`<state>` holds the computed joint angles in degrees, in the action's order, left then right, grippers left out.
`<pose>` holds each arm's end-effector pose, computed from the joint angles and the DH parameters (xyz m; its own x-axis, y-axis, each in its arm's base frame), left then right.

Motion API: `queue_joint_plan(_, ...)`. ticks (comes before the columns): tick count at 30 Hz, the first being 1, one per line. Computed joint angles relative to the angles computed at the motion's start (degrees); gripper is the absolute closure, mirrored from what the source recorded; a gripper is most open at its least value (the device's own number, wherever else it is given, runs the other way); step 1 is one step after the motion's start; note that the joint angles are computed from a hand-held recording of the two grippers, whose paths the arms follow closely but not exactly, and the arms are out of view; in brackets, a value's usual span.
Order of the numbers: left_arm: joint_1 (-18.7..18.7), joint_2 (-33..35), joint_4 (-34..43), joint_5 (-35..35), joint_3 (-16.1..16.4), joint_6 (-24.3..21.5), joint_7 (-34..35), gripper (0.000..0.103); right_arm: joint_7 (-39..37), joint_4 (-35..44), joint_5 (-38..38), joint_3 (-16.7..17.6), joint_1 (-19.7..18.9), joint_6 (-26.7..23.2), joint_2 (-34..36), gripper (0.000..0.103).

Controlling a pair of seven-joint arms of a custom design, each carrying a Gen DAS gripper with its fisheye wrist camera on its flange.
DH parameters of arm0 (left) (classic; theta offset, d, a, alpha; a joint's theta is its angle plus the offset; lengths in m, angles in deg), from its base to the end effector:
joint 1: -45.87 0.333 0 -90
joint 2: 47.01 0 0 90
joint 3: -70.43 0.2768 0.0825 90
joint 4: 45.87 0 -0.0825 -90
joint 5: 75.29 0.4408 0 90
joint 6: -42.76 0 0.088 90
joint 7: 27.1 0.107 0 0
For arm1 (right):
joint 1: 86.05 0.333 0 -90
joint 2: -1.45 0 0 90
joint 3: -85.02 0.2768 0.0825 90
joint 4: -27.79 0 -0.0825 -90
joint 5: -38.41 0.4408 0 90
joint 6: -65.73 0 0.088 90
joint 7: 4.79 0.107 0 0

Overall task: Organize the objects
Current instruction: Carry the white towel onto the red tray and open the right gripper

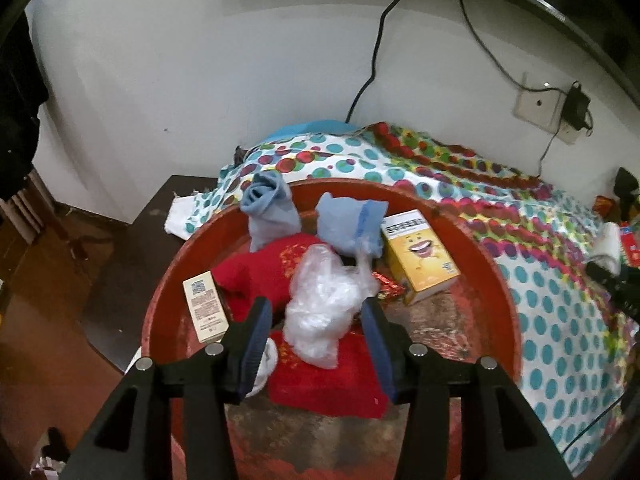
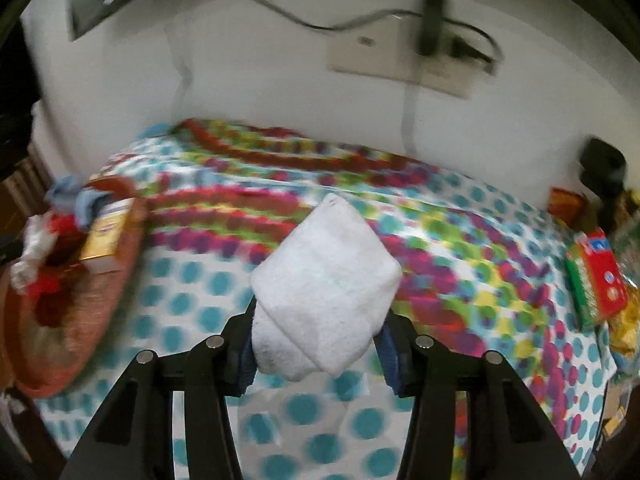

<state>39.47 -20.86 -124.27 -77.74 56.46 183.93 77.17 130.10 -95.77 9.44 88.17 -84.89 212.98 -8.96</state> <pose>0.7393 -0.2367 0.4891 -0.4957 -0.8685 -0.0045 -0.6827 0.3928 -0.6162 0.5986 0.0539 0.4813 -0.3518 -0.9361 -0.0027 -0.7139 0.2702 -0.6460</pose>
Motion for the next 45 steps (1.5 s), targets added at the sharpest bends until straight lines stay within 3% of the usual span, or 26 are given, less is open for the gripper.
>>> queue_joint_plan(6, 1.92, -1.07, 0.88, -4.56, -1.29, -3.77, 3.11, 0.048, -5.39, 6.48, 3.50, 1.20, 4.17, -0.01, 4.98, 0.056)
queue_joint_plan(13, 2.88, -0.14, 4.19, -7.28, -0.38, -8.17, 2.11, 0.041, -12.84, 15.48, 9.17, 0.24, 9.45, -1.84, 12.16, 0.056)
queue_joint_plan(24, 1.84, 1.87, 7.28, -2.19, 1.64, -10.88, -3.24, 0.038, -19.81, 28.68, 17.22, -1.74, 15.47, -7.14, 23.94, 0.053)
queue_joint_plan(34, 1.22, 2.51, 7.67, 0.44, 1.77, -11.64, -5.38, 0.038, -21.09, 34.75, 20.30, -3.24, 17.20, -11.09, 28.70, 0.053)
queue_joint_plan(41, 1.30, 1.52, 6.26, 0.22, 1.48, -10.17, -4.93, 0.038, -21.02, 36.69, 20.66, -3.63, 17.64, -12.46, 29.77, 0.046)
queue_joint_plan(45, 0.90, 1.35, 6.28, 0.85, 1.72, -10.69, -5.66, 0.038, -19.14, 36.97, 19.12, -4.15, 18.25, -13.21, 29.33, 0.028)
